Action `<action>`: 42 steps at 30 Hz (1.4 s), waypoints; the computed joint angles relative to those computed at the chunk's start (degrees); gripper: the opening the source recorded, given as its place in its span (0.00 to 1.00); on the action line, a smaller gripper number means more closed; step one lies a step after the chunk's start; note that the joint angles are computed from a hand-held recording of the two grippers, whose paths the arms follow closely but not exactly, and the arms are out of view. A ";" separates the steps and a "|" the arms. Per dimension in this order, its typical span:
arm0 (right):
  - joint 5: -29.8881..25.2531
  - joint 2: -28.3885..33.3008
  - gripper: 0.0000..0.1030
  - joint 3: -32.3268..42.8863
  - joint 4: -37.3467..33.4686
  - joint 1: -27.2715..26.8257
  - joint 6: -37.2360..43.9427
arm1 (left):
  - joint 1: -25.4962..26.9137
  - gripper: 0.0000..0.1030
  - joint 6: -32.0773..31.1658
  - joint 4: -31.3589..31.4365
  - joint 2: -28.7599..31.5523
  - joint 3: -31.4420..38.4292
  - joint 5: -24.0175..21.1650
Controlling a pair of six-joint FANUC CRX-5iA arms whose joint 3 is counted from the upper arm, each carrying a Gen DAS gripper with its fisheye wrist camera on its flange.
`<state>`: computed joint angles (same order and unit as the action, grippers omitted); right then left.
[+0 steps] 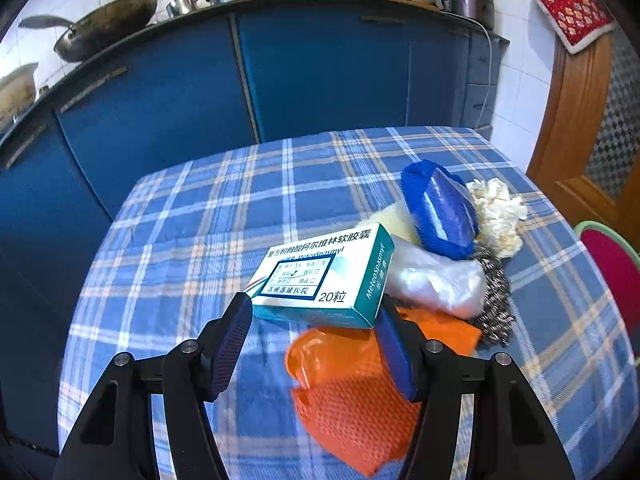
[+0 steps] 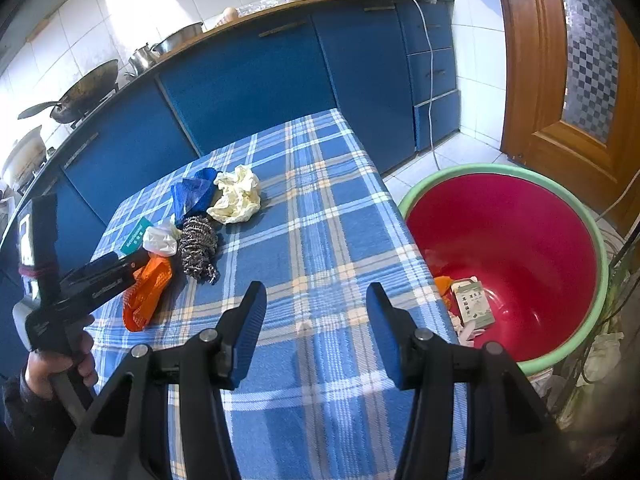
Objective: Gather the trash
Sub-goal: 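Move both open tools back toward the orange mesh bag and teal box, then grasp the teal medicine box with the left tool while the right tool grasps the steel wool scrubber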
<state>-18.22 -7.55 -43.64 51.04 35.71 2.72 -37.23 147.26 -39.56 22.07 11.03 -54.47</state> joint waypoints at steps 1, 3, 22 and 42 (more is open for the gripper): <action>0.01 0.05 0.52 0.00 -0.04 0.08 0.07 | -0.29 0.62 0.03 -0.85 0.14 0.23 -0.12; -0.11 0.20 0.52 0.19 -0.72 0.26 0.70 | -1.06 0.62 -0.22 -3.04 0.70 1.08 -1.03; -0.19 2.98 0.52 3.59 -6.39 1.84 6.95 | -1.63 0.22 7.59 -9.56 -5.22 -3.57 2.19; -1.34 14.13 0.52 17.87 -25.31 5.19 26.49 | 2.69 0.21 19.89 -6.99 -17.80 -18.17 16.12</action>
